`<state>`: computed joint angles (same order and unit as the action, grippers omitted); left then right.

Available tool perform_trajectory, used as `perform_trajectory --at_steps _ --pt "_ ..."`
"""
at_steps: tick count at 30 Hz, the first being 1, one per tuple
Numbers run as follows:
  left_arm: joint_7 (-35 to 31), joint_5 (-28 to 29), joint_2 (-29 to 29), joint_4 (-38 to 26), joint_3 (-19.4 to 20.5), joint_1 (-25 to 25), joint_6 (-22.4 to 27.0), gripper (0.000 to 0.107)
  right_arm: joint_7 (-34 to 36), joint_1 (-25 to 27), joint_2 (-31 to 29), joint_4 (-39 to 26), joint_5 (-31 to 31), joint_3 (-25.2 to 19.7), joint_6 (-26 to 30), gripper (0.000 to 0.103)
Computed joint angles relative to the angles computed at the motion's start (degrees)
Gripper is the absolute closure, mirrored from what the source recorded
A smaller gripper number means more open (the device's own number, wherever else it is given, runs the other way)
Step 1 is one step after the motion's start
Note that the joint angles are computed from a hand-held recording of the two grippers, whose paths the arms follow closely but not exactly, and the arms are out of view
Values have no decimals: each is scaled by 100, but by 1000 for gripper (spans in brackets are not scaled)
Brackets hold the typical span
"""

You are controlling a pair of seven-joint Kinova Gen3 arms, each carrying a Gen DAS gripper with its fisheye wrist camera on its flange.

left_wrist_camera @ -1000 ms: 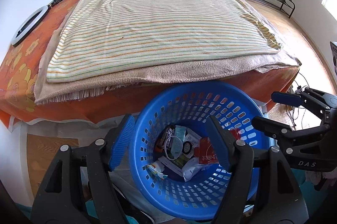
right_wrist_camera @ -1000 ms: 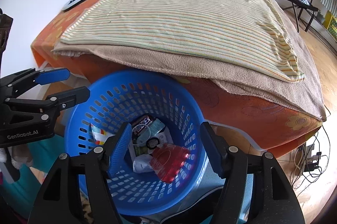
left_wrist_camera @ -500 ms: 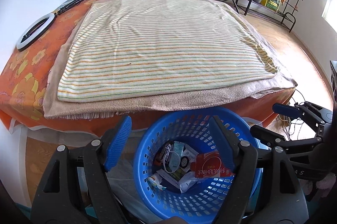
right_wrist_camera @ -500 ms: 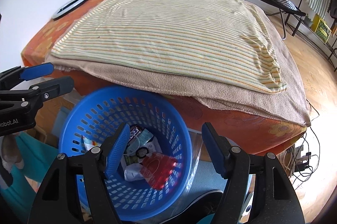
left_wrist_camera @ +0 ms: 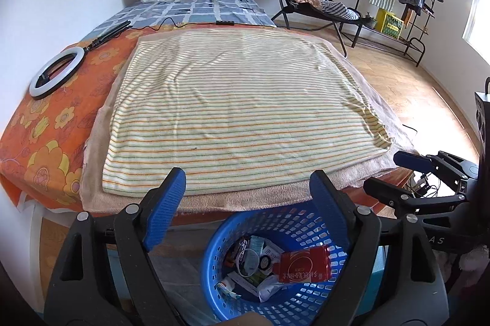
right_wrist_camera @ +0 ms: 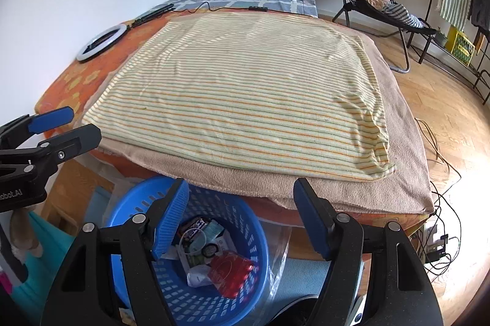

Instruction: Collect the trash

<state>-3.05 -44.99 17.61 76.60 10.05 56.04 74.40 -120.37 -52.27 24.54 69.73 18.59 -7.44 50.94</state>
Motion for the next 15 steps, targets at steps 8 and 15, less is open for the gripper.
perform_trajectory --at_steps 8,15 --pt "-557 -213 -7 -416 -93 -146 91 19 163 58 98 -422 46 88 -9 23" --pt "-938 -432 57 -752 -243 -248 89 17 265 68 333 -976 104 228 0 23"
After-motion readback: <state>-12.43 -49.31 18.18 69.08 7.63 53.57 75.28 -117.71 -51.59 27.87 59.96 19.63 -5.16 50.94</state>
